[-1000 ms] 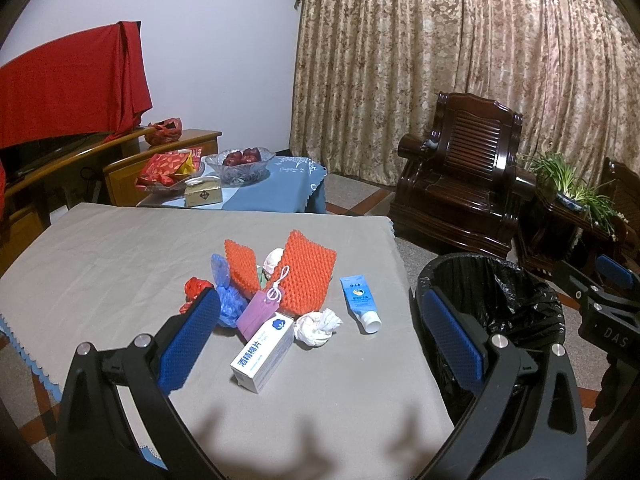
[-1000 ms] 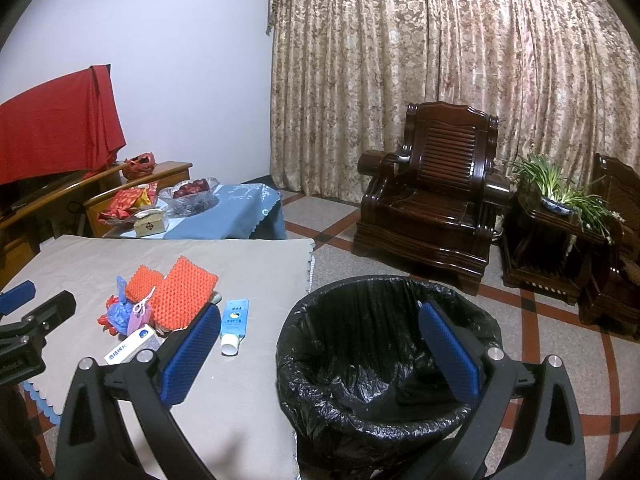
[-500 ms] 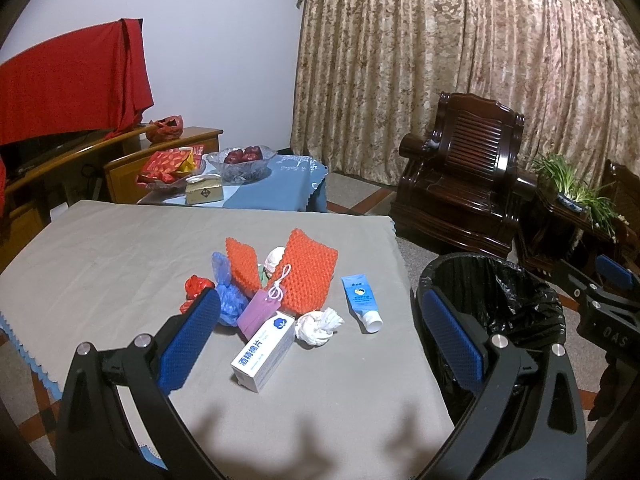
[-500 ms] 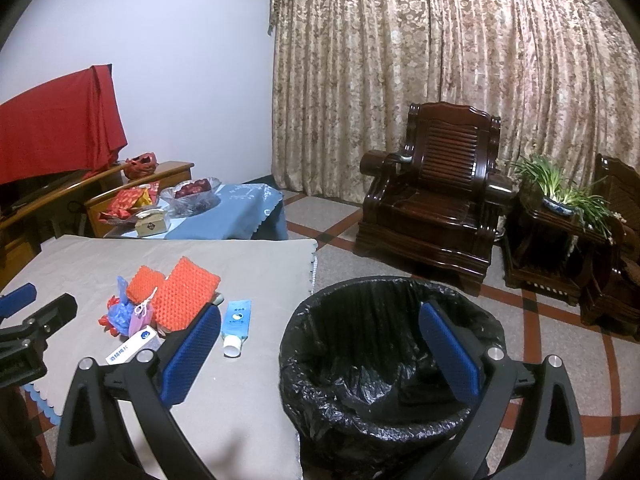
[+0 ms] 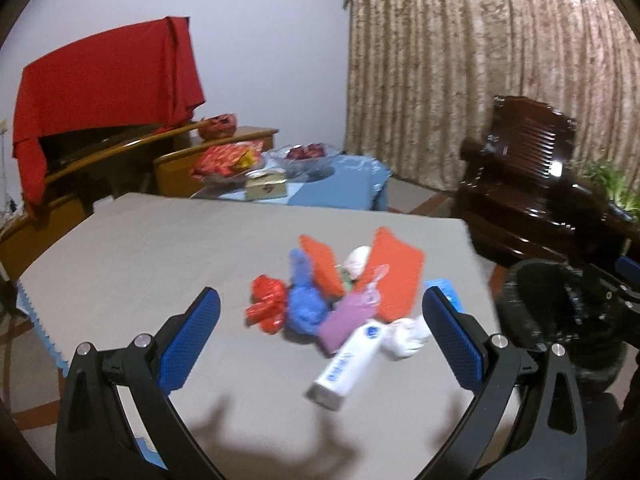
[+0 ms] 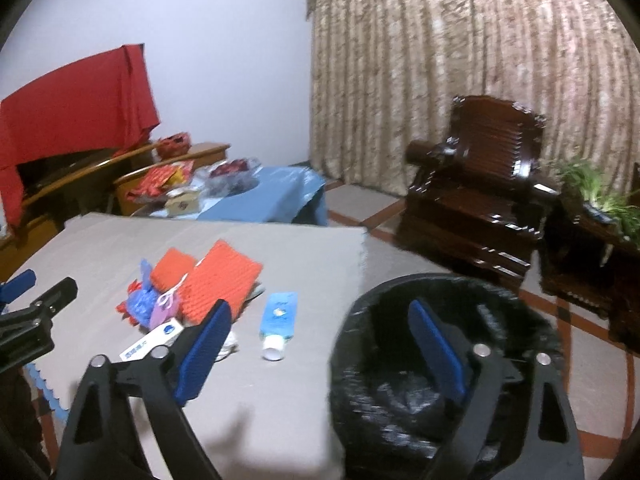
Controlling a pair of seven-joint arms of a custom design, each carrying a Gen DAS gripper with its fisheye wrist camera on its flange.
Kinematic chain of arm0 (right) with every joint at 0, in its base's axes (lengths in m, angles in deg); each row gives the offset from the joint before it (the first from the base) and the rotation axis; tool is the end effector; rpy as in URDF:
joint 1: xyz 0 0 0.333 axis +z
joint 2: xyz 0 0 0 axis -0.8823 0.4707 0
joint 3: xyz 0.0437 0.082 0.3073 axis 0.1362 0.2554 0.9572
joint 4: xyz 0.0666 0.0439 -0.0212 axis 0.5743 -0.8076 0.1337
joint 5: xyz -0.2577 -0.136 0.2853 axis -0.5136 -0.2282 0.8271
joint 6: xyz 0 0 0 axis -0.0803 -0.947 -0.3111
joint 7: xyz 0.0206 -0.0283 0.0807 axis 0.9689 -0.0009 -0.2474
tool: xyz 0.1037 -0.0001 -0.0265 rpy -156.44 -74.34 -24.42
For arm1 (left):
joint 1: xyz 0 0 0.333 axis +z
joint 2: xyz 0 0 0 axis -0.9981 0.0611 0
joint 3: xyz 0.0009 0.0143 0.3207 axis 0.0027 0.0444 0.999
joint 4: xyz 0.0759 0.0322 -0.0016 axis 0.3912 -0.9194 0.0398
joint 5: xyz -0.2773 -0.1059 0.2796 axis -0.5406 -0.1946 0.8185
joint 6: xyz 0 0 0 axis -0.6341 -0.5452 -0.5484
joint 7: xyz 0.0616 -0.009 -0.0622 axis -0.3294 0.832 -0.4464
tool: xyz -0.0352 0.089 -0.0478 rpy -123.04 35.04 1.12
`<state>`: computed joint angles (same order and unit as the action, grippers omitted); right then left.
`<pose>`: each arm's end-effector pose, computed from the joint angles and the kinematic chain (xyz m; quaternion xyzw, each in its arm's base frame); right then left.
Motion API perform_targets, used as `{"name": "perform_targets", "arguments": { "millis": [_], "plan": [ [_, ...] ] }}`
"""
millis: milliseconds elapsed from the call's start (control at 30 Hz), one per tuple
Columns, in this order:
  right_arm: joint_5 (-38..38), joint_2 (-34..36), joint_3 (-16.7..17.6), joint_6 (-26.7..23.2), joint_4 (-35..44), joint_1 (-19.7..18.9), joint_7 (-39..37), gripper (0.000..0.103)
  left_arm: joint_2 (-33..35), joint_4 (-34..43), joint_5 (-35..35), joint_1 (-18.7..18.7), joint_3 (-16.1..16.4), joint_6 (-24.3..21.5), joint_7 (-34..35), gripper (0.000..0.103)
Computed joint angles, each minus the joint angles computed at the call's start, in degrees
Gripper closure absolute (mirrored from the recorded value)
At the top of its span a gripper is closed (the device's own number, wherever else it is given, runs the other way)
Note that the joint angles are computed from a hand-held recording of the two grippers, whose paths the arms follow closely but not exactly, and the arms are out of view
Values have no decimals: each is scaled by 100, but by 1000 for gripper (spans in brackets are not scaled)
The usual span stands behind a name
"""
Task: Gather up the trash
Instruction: 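Grasp the blue hand-cream tube with the right tool while the left tool grasps the white box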
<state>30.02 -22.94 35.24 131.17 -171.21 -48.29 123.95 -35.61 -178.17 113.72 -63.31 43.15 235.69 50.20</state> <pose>0.5275 0.2357 0.5737 -0.6956 0.5155 -0.2782 0.4158 0.4460 -0.0376 0.5757 -0.7069 0.4924 -0.2783 0.4248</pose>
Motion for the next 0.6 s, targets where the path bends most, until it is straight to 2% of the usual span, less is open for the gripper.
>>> {"name": "perform_targets", "arguments": {
  "millis": [167,300,367,600],
  "plan": [
    [1466,607,-174,-180,383,536,-1465,40,165,-115,122,225,13,194,-67,5],
    [1252,1087,-192,-386,739,645,-1330,49,364,-140,229,407,-38,373,-153,5],
    [1399,1287,-159,-552,895,648,-1467,54,443,-147,318,510,-100,439,-211,5],
    [1135,1860,-315,-967,1388,803,-1369,57,832,-80,469,547,-83,618,-257,5]
  ]
}}
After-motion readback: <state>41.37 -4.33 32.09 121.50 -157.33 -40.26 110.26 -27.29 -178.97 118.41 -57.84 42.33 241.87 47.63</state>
